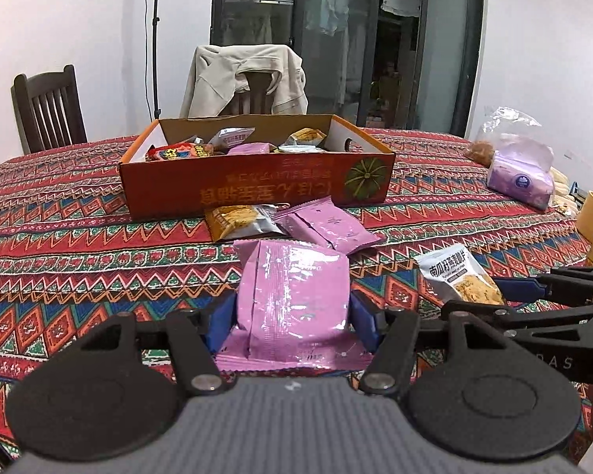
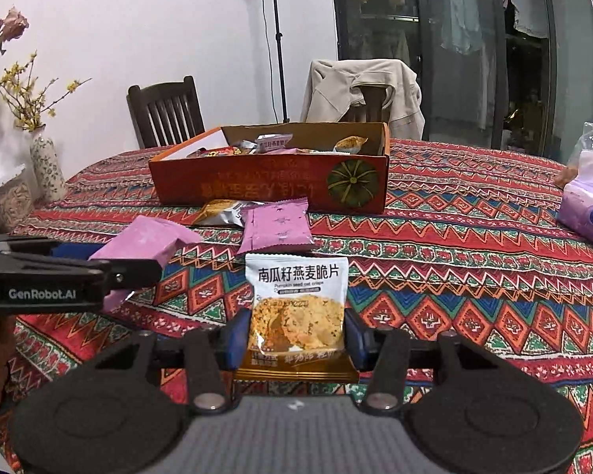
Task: Organize snacks
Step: 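Carry both packets over the box, lower them inside and open both tools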
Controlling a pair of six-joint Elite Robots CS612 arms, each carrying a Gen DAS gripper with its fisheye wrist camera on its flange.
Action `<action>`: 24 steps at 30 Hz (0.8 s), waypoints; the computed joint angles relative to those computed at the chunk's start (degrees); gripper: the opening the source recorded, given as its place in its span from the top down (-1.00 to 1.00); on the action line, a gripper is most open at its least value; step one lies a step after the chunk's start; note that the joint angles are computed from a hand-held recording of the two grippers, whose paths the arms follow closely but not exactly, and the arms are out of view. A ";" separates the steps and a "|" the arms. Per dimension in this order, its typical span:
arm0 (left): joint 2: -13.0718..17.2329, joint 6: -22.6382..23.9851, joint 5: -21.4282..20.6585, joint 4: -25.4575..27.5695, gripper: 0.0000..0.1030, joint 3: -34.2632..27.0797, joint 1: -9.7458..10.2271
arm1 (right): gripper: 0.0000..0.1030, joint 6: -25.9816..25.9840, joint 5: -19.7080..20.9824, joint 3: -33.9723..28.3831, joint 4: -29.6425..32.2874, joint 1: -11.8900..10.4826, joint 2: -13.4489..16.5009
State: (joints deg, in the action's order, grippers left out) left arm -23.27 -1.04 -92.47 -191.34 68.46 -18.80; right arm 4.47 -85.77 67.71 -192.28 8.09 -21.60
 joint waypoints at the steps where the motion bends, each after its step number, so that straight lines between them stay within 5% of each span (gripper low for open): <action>1: -0.01 0.13 0.01 -0.05 -0.22 0.01 -0.02 | 0.06 0.00 0.08 0.12 -0.19 -0.05 -0.05; 16: 1.09 0.08 -1.45 2.06 -0.22 -3.04 0.51 | 0.06 0.20 0.29 -2.27 0.85 -0.11 0.85; 24: 4.98 -0.32 -7.56 7.41 -0.22 -15.23 2.44 | 0.06 -2.12 3.79 -10.31 3.34 -1.01 3.27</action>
State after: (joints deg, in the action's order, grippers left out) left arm -18.29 -1.36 -100.03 -183.93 53.23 -16.36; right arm 2.35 -81.97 57.39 -188.94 7.07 -18.33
